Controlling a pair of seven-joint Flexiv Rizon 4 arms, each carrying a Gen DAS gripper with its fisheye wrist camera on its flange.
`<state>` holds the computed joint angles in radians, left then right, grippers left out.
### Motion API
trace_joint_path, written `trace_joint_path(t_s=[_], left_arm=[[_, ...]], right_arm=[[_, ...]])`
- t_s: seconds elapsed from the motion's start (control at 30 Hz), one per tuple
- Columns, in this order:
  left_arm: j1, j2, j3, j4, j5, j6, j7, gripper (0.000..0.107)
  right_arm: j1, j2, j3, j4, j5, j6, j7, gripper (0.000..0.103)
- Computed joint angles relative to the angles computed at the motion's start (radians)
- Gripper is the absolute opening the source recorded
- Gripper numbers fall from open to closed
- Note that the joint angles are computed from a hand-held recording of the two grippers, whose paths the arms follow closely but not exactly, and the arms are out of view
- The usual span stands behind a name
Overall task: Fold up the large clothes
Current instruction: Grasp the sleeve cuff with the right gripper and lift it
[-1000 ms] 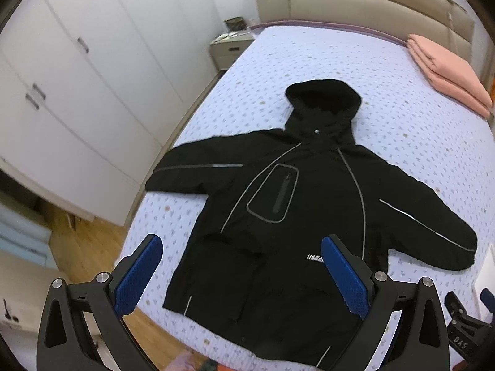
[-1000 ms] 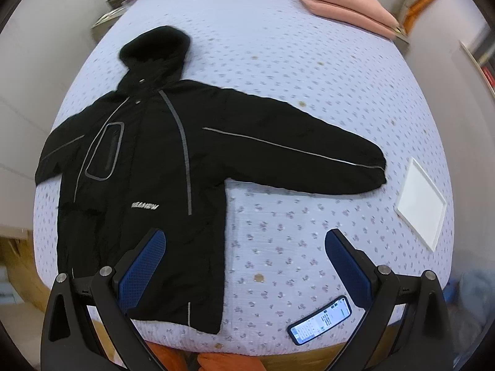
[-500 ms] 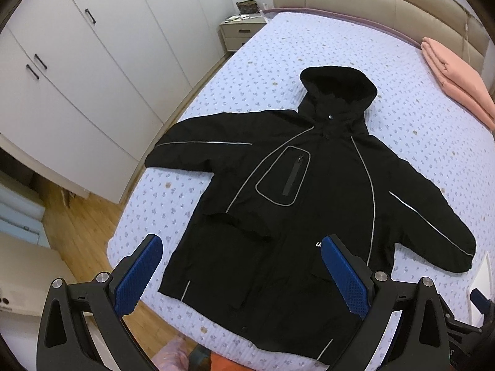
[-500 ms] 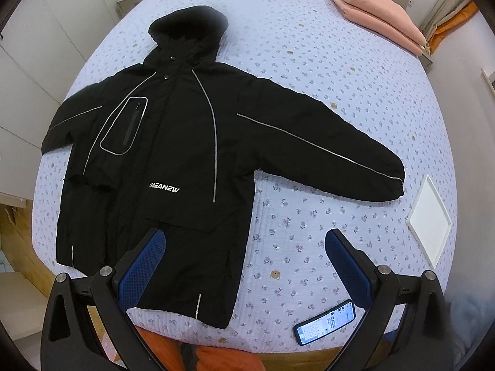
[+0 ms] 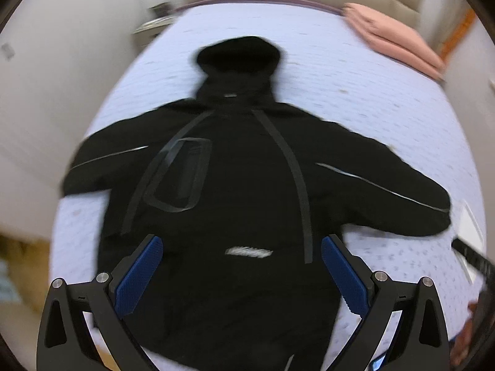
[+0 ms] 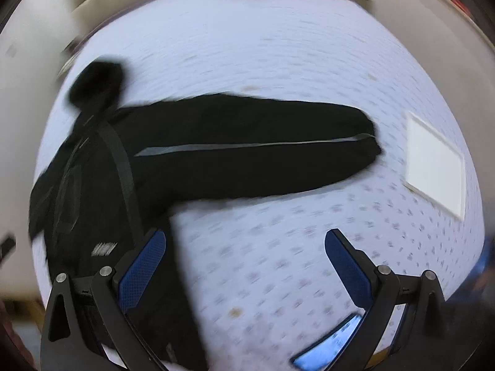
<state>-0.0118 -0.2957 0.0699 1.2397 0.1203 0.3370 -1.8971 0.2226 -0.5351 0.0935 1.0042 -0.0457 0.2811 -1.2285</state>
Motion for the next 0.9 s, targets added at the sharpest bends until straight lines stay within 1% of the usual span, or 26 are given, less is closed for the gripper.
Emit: trace_joint_path(t_s=[0.03, 0.1, 0.13, 0.17, 0.2, 0.27, 0.33, 0.4, 0.5, 0.57, 0.63, 0.7, 0.73, 0.77, 0.8, 0.83, 0.87, 0.9], left_arm=[[0.002, -0.016, -0.014, 0.015, -0.021, 0.05, 0.024, 0.102], [0.0, -0.072, -0.039, 0.0, -0.056, 0.084, 0.078, 0.102], [-0.001, -0.1, -0.049, -0.007, -0.081, 0.102, 0.099, 0.102], [-0.009, -0.127, -0.052, -0.029, -0.091, 0.097, 0.105, 0.102], [-0.013, -0.154, -0.057, -0.046, -0.106, 0.103, 0.118, 0.102], [-0.028, -0.205, -0.06, -0.078, -0.118, 0.129, 0.138, 0.102], [-0.046, -0.257, -0.052, -0.112, -0.102, 0.16, 0.16, 0.102], [-0.062, -0.313, -0.047, -0.161, -0.096, 0.157, 0.174, 0.102], [-0.059, -0.382, -0.057, -0.207, -0.13, 0.177, 0.206, 0.102], [-0.062, -0.449, -0.061, -0.266, -0.145, 0.187, 0.226, 0.102], [-0.068, -0.503, -0.055, -0.324, -0.152, 0.176, 0.233, 0.102], [-0.069, -0.57, -0.052, -0.405, -0.163, 0.144, 0.24, 0.102], [-0.071, -0.6, -0.049, -0.446, -0.166, 0.12, 0.24, 0.102], [-0.069, -0.639, -0.05, -0.502, -0.175, 0.079, 0.242, 0.102], [-0.069, -0.662, -0.048, -0.535, -0.179, 0.054, 0.241, 0.097], [-0.069, -0.682, -0.048, -0.565, -0.182, 0.033, 0.242, 0.089], [-0.071, -0.702, -0.043, -0.601, -0.18, 0.006, 0.242, 0.089], [-0.074, -0.714, -0.038, -0.623, -0.173, -0.005, 0.243, 0.088]], right_arm=[[-0.017, -0.016, -0.018, 0.007, 0.0, 0.025, 0.022, 0.103], [-0.056, -0.053, -0.037, 0.0, 0.013, 0.058, 0.058, 0.102], [-0.085, -0.075, -0.037, -0.008, 0.039, 0.079, 0.07, 0.094], [-0.116, -0.106, -0.036, -0.026, 0.069, 0.097, 0.084, 0.088], [-0.137, -0.132, -0.036, -0.045, 0.083, 0.103, 0.094, 0.087], [-0.177, -0.199, -0.039, -0.093, 0.11, 0.117, 0.125, 0.081], [-0.21, -0.245, -0.029, -0.122, 0.136, 0.135, 0.14, 0.079], [-0.234, -0.276, -0.018, -0.138, 0.158, 0.158, 0.146, 0.079], [-0.254, -0.319, -0.016, -0.163, 0.17, 0.199, 0.168, 0.079], [-0.261, -0.351, -0.011, -0.189, 0.175, 0.222, 0.173, 0.079], [-0.265, -0.395, -0.006, -0.247, 0.173, 0.208, 0.18, 0.079], [-0.276, -0.439, 0.007, -0.303, 0.188, 0.202, 0.182, 0.078], [-0.281, -0.461, 0.018, -0.329, 0.2, 0.204, 0.179, 0.07], [-0.273, -0.47, 0.014, -0.341, 0.193, 0.201, 0.178, 0.065], [-0.266, -0.479, 0.006, -0.355, 0.181, 0.198, 0.177, 0.058], [-0.255, -0.468, -0.005, -0.338, 0.165, 0.22, 0.166, 0.034], [-0.246, -0.457, -0.013, -0.329, 0.147, 0.225, 0.156, 0.025], [-0.244, -0.431, -0.012, -0.297, 0.144, 0.256, 0.139, 0.024]])
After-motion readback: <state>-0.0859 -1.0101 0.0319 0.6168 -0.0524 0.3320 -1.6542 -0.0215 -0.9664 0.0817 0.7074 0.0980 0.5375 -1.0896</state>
